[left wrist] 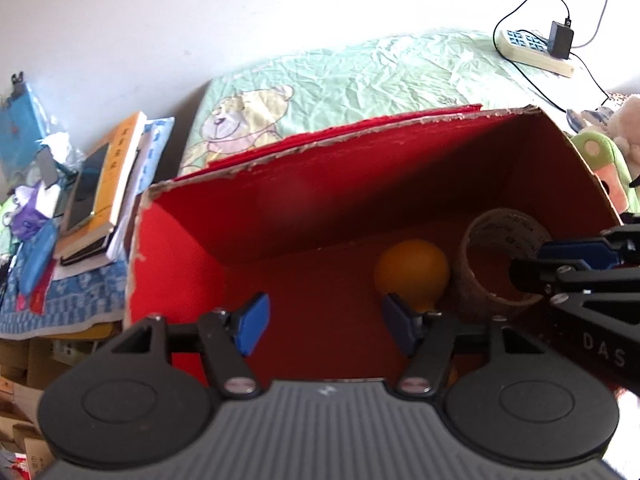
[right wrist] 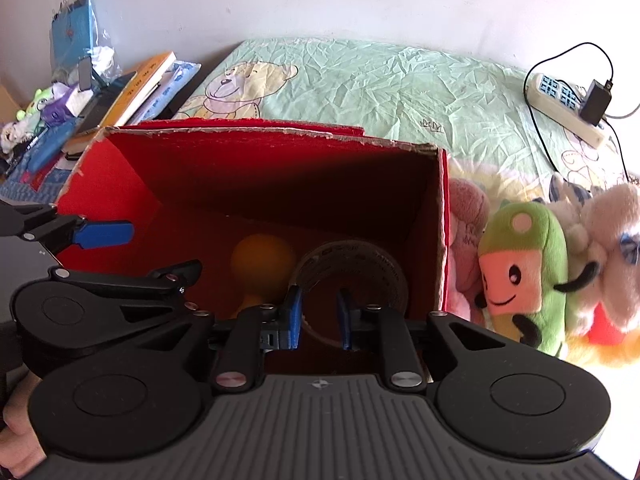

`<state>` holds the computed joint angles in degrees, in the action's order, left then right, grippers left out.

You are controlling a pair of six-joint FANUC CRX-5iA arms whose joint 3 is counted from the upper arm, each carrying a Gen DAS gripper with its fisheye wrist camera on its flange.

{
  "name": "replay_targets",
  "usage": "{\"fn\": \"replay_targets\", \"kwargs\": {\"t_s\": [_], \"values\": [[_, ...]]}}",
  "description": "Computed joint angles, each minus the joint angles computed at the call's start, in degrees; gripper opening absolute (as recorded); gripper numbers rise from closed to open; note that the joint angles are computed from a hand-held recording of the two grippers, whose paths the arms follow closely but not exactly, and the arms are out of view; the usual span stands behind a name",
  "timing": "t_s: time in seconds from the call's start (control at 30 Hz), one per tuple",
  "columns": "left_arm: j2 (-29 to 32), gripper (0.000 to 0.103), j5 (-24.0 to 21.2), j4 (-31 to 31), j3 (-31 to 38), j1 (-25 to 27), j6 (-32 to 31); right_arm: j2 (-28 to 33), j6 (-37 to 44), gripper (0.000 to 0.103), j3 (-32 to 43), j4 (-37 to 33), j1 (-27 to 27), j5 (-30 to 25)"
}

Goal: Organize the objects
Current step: 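Lift the right gripper out of the red box and back away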

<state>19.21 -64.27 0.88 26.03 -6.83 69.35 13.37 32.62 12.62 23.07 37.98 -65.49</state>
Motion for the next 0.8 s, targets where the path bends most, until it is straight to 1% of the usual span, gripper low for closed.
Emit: {"fn": "replay_targets", "kwargs": {"t_s": [0.07,0.2,0.3,0.6,0.7,0.8], "values": [[-0.7,0.07,0.2,-1.2,-0.5,-0.4,0.9,-1.1,-1.8,0.021,-1.5,0.7,0.4,0.7],[-1.8,0.071,0.1,-3.3,-0.9,-1.2,2.8,-2.7,-4.4,0.025,-3.9,2.5,1.5,1.5],[-2.7,0.073,-0.1,-4.2,-1.2,-1.5,4.0,-4.3,-6.9,0.025,-6.0,4.0,2.3,2.3],[-6.5,0.074,0.9,-7.0,-3.8,-2.6,6.9,-7.6,-13.3,0.026,-10.5,7.8,4.2,4.5],[-7.8,0.076,0.8,-7.8,-4.3,-3.2,8.0,-8.9,-14.5,0.026,-11.8,8.6,4.8,5.4],[-9.5,0.078,1.6,-8.6,-5.6,-3.4,8.5,-10.1,-16.3,0.026,-13.4,10.2,5.5,6.2]]}}
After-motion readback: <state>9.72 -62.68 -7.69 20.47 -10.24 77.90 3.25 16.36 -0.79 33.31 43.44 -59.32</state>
